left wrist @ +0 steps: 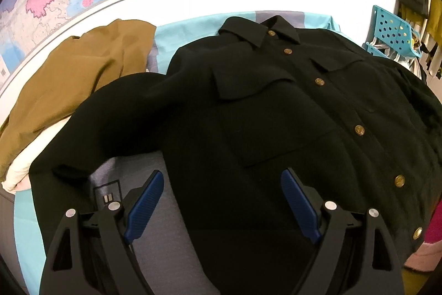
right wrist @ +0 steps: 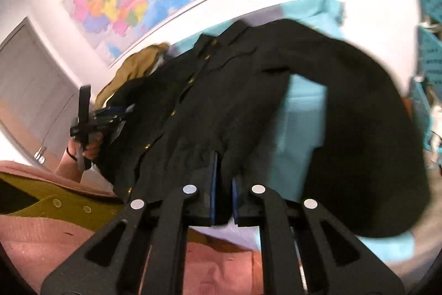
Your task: Fold large clothes
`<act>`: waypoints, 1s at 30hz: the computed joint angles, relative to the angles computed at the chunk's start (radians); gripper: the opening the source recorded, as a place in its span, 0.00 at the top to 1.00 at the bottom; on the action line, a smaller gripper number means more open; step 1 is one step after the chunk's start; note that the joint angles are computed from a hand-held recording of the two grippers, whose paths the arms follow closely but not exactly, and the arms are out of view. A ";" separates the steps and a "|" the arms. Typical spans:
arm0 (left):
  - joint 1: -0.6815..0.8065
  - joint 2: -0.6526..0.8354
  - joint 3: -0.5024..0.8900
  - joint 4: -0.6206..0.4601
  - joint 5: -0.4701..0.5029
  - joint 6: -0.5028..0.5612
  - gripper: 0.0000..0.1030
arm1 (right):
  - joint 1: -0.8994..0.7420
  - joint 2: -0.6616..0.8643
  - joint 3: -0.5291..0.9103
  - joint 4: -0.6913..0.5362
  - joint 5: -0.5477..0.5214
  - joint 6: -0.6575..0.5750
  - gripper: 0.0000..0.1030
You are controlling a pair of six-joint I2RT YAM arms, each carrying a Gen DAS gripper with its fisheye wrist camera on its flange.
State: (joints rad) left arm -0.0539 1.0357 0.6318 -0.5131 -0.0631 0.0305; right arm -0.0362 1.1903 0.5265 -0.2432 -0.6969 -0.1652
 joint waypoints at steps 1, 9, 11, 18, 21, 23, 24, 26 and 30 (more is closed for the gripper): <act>0.010 0.016 0.004 0.006 0.008 0.003 0.19 | -0.005 0.007 0.021 -0.046 0.052 -0.023 0.93; -0.002 0.075 0.036 0.036 -0.008 0.010 0.19 | 0.128 -0.088 0.044 -0.032 0.346 0.059 0.37; -0.015 0.073 0.047 0.036 -0.009 0.010 0.18 | 0.169 -0.107 0.077 -0.002 0.365 0.071 0.37; -0.081 0.177 0.123 0.101 -0.022 -0.007 0.18 | 0.418 0.362 0.415 0.158 0.347 0.132 0.39; -0.096 0.257 0.170 0.133 -0.035 -0.016 0.18 | 0.502 0.627 0.687 0.108 0.378 0.160 0.41; -0.088 0.318 0.211 0.136 -0.018 -0.030 0.18 | 0.525 0.766 0.864 0.032 0.396 0.158 0.42; -0.082 0.346 0.228 0.143 -0.004 -0.032 0.18 | 0.543 0.844 0.968 -0.006 0.424 0.159 0.42; -0.076 0.391 0.257 0.152 -0.005 -0.030 0.18 | 0.560 0.979 1.162 -0.089 0.444 0.176 0.44; -0.058 0.467 0.308 0.160 0.010 -0.032 0.18 | 0.570 1.195 1.482 -0.212 0.457 0.228 0.47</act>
State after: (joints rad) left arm -0.1119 1.5026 0.9394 -0.3527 -0.0527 -0.0017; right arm 0.5340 2.3850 2.0089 -0.4552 -0.2404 0.0625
